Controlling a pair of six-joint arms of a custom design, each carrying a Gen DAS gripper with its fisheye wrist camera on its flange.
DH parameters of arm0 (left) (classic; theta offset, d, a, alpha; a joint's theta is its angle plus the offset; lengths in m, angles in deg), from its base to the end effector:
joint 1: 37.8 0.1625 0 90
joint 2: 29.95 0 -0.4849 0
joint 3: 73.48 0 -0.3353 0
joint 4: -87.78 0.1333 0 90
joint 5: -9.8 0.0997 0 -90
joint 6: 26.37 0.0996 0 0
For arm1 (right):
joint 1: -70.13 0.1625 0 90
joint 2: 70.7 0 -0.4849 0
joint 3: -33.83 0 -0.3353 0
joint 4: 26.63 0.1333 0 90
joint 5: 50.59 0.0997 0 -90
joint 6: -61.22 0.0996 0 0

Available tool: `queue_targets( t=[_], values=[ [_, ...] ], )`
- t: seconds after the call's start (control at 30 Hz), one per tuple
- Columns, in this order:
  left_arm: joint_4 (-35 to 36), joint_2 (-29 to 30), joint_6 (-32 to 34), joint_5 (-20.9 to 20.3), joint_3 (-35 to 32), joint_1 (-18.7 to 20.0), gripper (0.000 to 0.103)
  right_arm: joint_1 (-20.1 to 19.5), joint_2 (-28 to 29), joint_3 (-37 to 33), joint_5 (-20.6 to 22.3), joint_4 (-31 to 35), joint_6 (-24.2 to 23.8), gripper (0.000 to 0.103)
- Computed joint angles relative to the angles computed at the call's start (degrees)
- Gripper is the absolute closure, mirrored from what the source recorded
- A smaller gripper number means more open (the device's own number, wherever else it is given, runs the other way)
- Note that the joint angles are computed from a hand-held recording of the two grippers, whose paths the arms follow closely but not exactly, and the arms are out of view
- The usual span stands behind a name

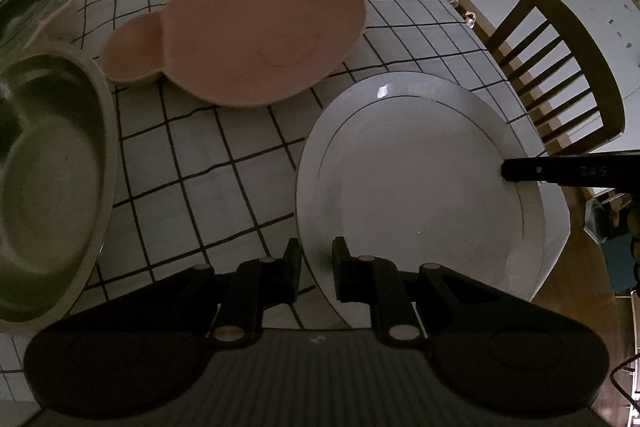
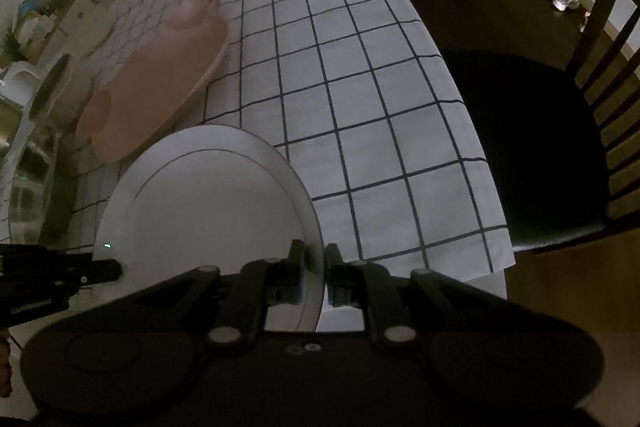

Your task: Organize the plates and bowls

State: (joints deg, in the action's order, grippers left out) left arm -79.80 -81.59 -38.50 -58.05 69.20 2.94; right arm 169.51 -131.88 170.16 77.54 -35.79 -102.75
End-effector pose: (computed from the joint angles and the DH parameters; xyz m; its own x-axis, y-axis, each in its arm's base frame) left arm -0.1691 -0.3711 0.0946 -0.6808 0.6087 -0.4074 0.6074 0.7800 0.1505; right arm 0.1133 -0.2453 0.1511 -0.8264 0.3639 0.4297 0.0825 0.8332 -0.5468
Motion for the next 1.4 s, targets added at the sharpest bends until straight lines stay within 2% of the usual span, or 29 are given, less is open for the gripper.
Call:
queue_targets(
  t=[0.27,0.6,1.03,1.27,1.37,1.4],
  values=[
    [0.86,-0.73,0.5,-0.67,-0.29,0.36,0.088,1.8,1.83,-1.65,2.67,2.21,2.55,0.09],
    [0.16,-2.58,2.69,-1.24,0.7,-0.03,0.088,7.73,5.83,-4.6,8.97,7.69,9.91,0.081],
    [-2.38,-8.53,4.87,-1.31,2.81,-2.51,0.088,22.15,9.61,-10.34,15.84,18.35,21.22,0.061],
    [-4.7,-11.77,5.65,-0.73,3.18,-4.46,0.087,28.67,10.77,-14.9,17.42,24.12,23.44,0.057],
    [-6.65,-12.76,6.35,-0.17,3.26,-5.29,0.086,30.83,11.2,-16.73,18.34,25.89,23.39,0.05],
    [-6.95,-13.09,6.34,-0.05,3.19,-5.46,0.083,31.43,11.24,-17.25,18.52,26.3,23.4,0.048]
  ],
)
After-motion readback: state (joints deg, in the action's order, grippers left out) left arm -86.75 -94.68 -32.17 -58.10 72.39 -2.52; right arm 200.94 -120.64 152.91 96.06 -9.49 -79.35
